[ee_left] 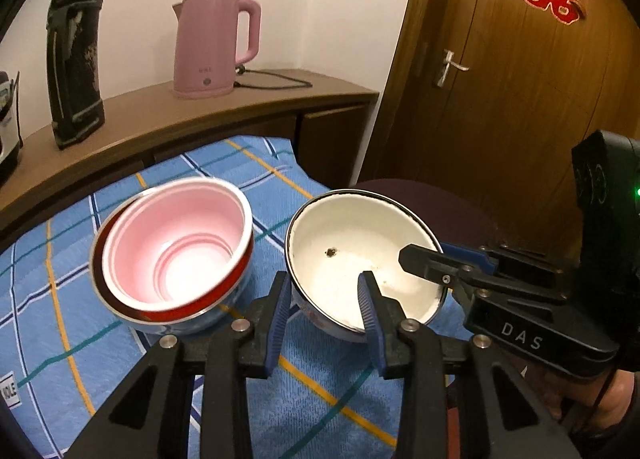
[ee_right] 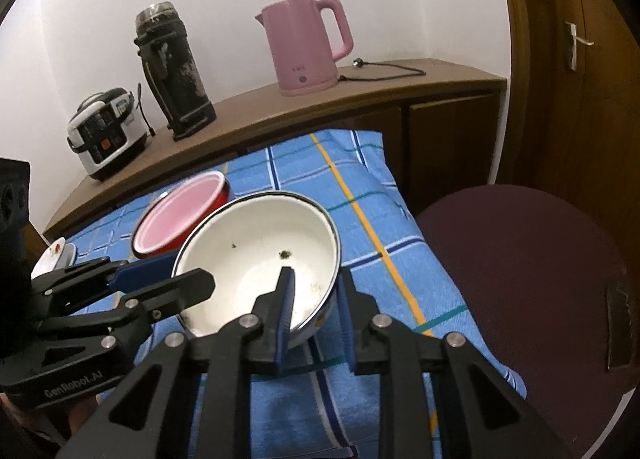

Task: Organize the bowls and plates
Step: 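Close the right gripper on the white enamel bowl rim, then lift the white enamel bowl and carry it over the pink bowl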

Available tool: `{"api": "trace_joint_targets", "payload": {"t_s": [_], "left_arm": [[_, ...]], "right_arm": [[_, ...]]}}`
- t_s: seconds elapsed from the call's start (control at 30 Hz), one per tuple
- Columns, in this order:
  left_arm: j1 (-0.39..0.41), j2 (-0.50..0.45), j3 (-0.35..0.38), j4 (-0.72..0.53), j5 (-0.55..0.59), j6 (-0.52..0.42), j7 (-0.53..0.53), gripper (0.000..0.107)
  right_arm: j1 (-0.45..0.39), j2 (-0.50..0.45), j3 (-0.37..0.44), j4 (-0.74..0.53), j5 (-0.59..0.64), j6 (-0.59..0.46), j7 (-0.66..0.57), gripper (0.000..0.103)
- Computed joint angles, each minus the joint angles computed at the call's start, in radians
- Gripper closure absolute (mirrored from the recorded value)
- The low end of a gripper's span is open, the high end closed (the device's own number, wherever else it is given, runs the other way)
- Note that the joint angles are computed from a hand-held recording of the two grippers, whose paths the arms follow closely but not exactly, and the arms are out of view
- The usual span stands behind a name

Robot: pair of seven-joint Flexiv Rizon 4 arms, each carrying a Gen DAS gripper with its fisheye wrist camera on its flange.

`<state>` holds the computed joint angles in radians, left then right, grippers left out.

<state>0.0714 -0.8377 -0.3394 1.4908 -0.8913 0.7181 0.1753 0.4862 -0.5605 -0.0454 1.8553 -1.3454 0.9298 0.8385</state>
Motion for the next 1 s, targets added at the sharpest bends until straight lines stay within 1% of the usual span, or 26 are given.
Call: {"api": "trace_joint_targets", "payload": {"t_s": [0.2, 0.33, 0.6, 1.0], "left_arm": [[0.019, 0.021, -0.01, -0.004, -0.042, -0.026, 0.014, 0.07], [0.017, 0.027, -0.012, -0.019, -0.07, -0.015, 0.025, 0.07], [0.027, 0.026, -0.024, -0.071, -0.131, -0.025, 0.023, 0.07], [0.024, -0.029, -0.03, -0.179, -0.146, -0.027, -0.019, 0.07]], "right_arm": [[0.014, 0.018, 0.002, -0.026, -0.001, -0.049, -0.04, 0.082], [0.015, 0.018, 0.001, -0.056, -0.001, -0.064, -0.08, 0.082], [0.015, 0.011, -0.013, -0.124, -0.025, -0.074, -0.137, 0.082], [0.017, -0.044, -0.045, -0.23, -0.004, -0.05, -0.23, 0.082]]}}
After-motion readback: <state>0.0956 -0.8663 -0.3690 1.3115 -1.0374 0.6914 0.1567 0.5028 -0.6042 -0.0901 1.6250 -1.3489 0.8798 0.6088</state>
